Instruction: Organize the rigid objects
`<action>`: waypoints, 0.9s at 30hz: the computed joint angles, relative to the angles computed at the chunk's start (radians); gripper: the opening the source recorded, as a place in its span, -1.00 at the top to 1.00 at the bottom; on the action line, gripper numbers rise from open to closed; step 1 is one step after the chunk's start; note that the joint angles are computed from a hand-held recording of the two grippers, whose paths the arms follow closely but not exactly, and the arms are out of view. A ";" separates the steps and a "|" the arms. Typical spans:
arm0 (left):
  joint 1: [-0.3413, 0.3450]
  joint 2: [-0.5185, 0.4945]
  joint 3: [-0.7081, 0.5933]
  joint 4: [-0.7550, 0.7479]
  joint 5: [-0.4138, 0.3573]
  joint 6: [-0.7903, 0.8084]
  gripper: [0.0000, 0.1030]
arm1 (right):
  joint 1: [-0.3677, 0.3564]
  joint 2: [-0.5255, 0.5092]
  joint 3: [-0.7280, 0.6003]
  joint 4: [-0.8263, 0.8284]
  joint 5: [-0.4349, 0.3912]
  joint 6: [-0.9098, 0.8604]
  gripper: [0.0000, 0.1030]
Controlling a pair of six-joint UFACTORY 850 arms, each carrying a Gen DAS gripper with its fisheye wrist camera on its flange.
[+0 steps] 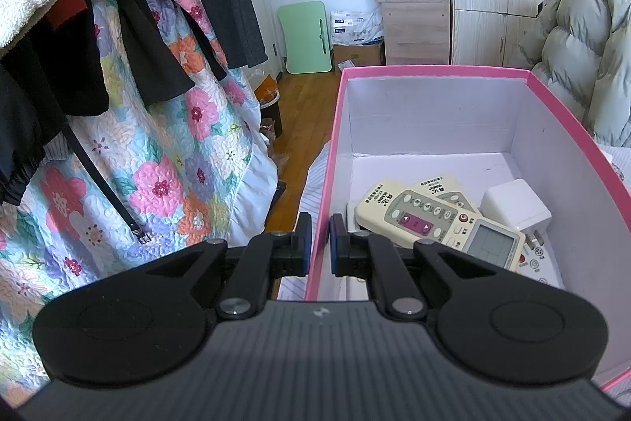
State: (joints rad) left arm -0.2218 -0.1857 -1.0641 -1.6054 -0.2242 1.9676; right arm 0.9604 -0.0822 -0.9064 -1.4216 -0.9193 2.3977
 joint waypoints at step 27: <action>0.021 -0.010 -0.004 -0.011 -0.039 -0.007 0.86 | -0.233 -0.238 -0.360 -0.051 0.666 -0.140 0.89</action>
State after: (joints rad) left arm -0.2013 -0.1956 -1.0678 -1.6160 -0.2630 1.9606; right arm 0.7276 -0.3201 -1.2659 -1.4723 -0.2530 2.2579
